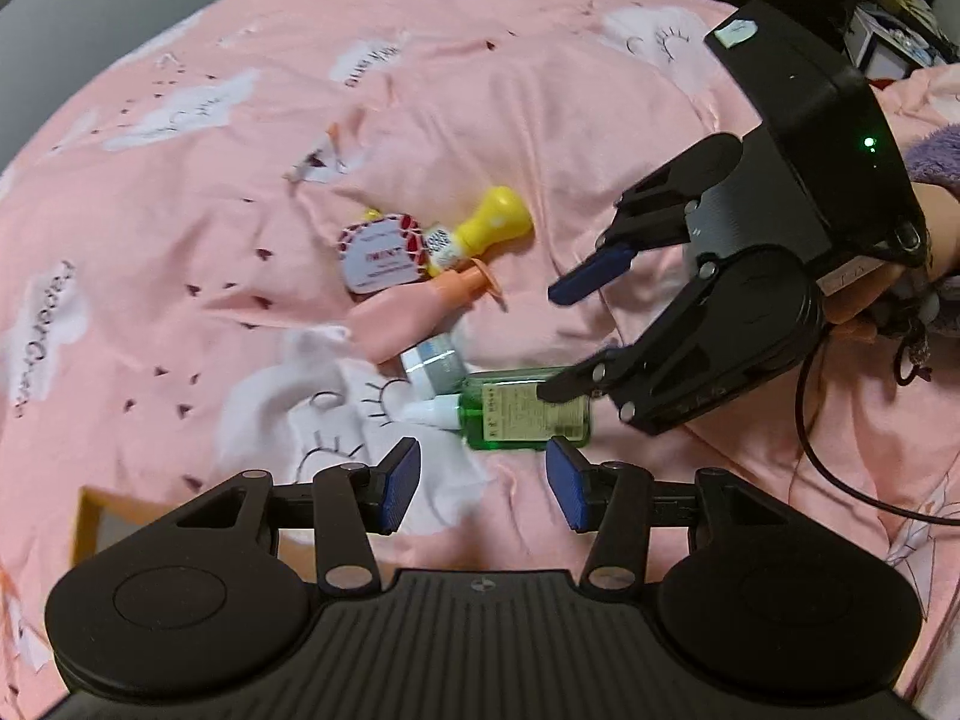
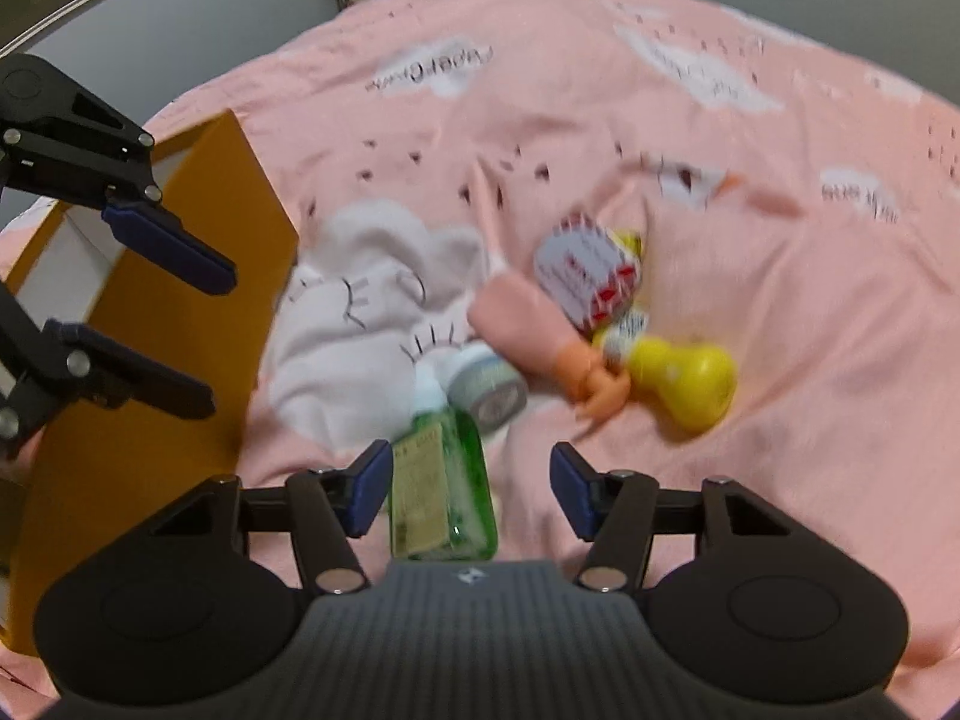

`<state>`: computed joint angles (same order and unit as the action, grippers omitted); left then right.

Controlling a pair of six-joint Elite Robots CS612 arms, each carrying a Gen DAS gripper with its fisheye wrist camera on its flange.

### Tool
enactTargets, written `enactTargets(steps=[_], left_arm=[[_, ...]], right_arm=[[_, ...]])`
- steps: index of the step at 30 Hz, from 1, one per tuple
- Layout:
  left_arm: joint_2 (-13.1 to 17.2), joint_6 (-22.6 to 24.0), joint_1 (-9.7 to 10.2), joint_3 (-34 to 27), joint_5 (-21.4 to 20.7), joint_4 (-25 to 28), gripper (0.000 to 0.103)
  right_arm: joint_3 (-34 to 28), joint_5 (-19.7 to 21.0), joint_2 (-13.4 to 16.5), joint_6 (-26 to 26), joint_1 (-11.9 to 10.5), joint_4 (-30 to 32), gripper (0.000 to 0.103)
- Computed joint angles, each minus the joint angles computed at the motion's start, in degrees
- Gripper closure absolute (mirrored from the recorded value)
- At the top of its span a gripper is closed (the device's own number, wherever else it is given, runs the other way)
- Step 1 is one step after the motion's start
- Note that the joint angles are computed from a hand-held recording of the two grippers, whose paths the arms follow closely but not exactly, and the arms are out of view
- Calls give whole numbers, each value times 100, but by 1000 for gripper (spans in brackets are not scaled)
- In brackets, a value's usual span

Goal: Organize rigid objects
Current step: 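Move both tools back to the items and grasp the green bottle with the right tool, then grasp the pink pump bottle with the left tool while the right tool holds the green bottle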

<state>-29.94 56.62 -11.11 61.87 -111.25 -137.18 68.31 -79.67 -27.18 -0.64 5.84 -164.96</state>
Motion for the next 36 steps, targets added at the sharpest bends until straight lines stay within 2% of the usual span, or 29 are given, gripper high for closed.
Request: enactTargets(steps=[2, 5, 11, 13, 16, 20, 22, 27, 30, 32, 34, 36], left_arm=[[92, -42, -36, -134, 57, 150, 45], [200, -180, -79, -329, 150, 392, 45], [303, -121, -138, -499, 293, 621, 46], [328, -94, -162, -518, 405, 590, 47], [389, -77, -168, -646, 429, 756, 47], [438, 13, -171, -708, 373, 639, 47], [466, 192, -157, -773, 190, 655, 47], [457, 729, -250, -677, 297, 204, 47], [496, 932, -336, -644, 437, -120, 47], [538, 1029, -387, -637, 504, -311, 47], [601, 1144, -434, -661, 568, -450, 47], [672, 1186, -480, -712, 653, -551, 47]], right_arm=[[-67, 214, 62, 83, -42, 174, 45], [-211, 526, 169, 179, -96, 397, 53], [-739, 1038, 476, 250, -179, 1039, 55], [-902, 1287, 577, 317, -210, 1179, 61], [-975, 1319, 599, 246, -203, 1210, 67], [-734, 1391, 458, 167, -224, 950, 74], [-517, 1356, 339, 210, -242, 688, 74], [128, 1173, -4, 668, -336, -185, 74], [482, 844, -216, 909, -378, -693, 74], [608, 453, -303, 987, -373, -872, 74], [635, 56, -317, 972, -352, -932, 74], [576, -124, -260, 1134, -357, -916, 74]])
